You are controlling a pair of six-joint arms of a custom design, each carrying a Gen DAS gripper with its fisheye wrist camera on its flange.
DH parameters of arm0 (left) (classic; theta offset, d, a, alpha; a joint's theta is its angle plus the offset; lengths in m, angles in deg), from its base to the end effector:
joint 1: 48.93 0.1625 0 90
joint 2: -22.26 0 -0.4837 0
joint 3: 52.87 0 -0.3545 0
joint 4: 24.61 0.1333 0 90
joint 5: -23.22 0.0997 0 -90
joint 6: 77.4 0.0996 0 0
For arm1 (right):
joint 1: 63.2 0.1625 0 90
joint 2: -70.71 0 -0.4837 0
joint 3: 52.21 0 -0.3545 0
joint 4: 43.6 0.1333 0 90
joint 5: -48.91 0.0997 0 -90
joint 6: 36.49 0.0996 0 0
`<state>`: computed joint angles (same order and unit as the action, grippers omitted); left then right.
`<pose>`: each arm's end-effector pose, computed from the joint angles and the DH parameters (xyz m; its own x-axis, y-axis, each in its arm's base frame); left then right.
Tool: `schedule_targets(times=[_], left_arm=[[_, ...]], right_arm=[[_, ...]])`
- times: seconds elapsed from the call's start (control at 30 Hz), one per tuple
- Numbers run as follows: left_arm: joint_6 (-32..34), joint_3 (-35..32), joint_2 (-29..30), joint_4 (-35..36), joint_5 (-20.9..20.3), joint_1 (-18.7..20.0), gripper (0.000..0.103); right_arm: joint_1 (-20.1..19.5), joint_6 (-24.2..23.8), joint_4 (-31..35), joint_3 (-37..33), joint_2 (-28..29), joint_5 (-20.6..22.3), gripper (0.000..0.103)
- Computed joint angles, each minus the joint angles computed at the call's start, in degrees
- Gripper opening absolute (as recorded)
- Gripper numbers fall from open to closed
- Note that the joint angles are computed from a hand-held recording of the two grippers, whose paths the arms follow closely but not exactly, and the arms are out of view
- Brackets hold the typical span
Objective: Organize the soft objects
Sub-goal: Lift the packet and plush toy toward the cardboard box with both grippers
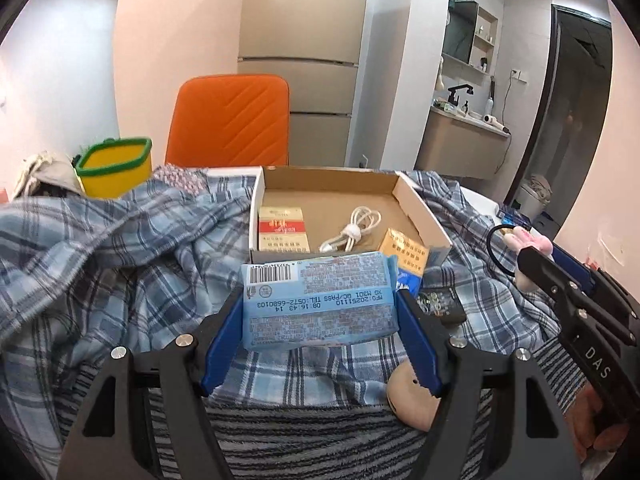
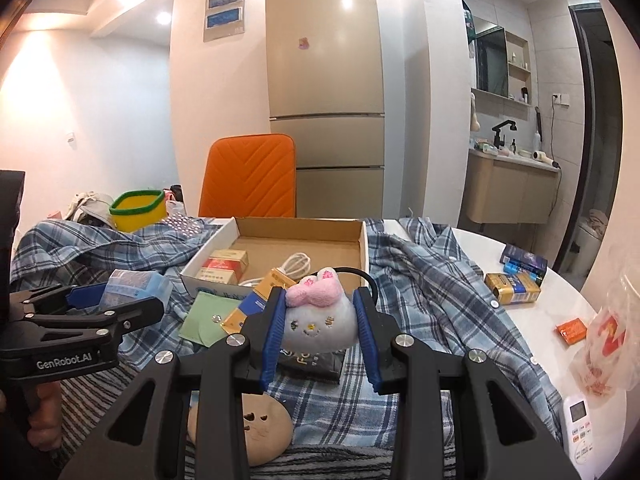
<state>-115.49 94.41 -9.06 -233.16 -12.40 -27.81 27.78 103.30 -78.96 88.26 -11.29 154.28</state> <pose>-0.2588 -0.3297 0.0418 -0.7670 0.1951 -0.6113 0.5828 0.6103 -0.5365 0.1120 -0.3000 0.2099 -0.7351 -0.0798 0.6732 -0.6302 0.4464 -0.6352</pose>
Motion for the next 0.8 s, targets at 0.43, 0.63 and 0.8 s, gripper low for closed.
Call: schedule_targets(times=[0.43,0.63,0.8], left_arm=[[14.26,-3.75,-3.33,-7.66,7.96,-4.57,0.072],[23.14,-8.21,-4.07,-10.93,8.55,-4.17,0.072],[28.34,-11.23,-4.96,-12.73,8.56,-3.85,0.072]], right_arm=[[7.09,-1.82,1.54,-3.76,-3.57,1.89,0.036],[11.64,-4.35,0.63,-6.59,-3.85,3.93,0.036],[14.63,-4.74,1.72,-10.35,-2.78,5.72,0.036]])
